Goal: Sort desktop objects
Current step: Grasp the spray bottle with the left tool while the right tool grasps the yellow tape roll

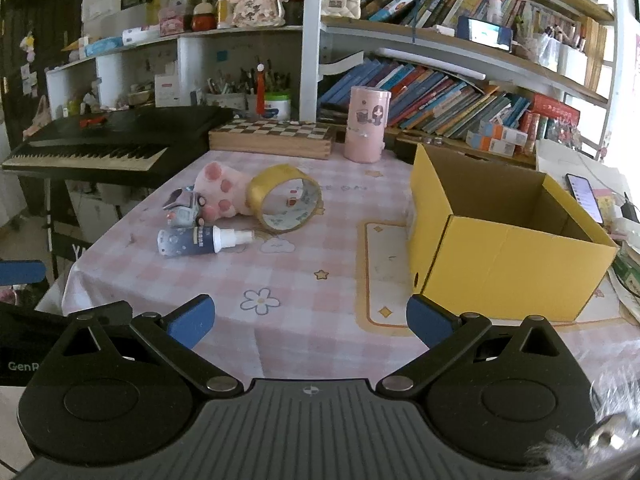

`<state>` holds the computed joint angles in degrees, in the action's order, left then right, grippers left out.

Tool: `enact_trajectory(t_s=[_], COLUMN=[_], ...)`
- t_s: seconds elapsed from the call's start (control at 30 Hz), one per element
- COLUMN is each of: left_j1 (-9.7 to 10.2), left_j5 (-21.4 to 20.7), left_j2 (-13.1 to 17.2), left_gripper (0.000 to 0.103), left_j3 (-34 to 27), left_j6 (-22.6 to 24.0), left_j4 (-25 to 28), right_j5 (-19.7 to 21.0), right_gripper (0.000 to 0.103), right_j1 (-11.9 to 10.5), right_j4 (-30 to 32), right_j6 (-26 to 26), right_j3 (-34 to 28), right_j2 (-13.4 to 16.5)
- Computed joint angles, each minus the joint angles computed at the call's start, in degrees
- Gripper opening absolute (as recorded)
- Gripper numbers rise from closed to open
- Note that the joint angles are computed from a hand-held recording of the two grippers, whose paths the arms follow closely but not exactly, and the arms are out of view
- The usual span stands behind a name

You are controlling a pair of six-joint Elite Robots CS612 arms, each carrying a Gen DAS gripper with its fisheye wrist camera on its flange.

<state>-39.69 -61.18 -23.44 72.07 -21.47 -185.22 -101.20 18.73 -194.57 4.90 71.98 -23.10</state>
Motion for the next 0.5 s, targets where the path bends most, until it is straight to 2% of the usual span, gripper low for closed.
enact_trajectory(t_s=[0.33, 0.5], left_j1=[0.33, 0.93], left_j5=[3.4, 2.6], left_j2=[2.9, 5.3], left_gripper=[0.101, 0.101], left_j3=[-5.1, -9.0], left_j6=[-0.4, -0.8], left_j4=[2.0, 4.4], right_j5=[2.8, 5.1], right_gripper=[0.103, 0.102], right_j1=[-1.0, -1.6], right_j4=[-0.2, 0.6], right_j6=[-3.4, -5.9], right_j3=[-6.0, -10.3], right_j2=[3.6, 6.2])
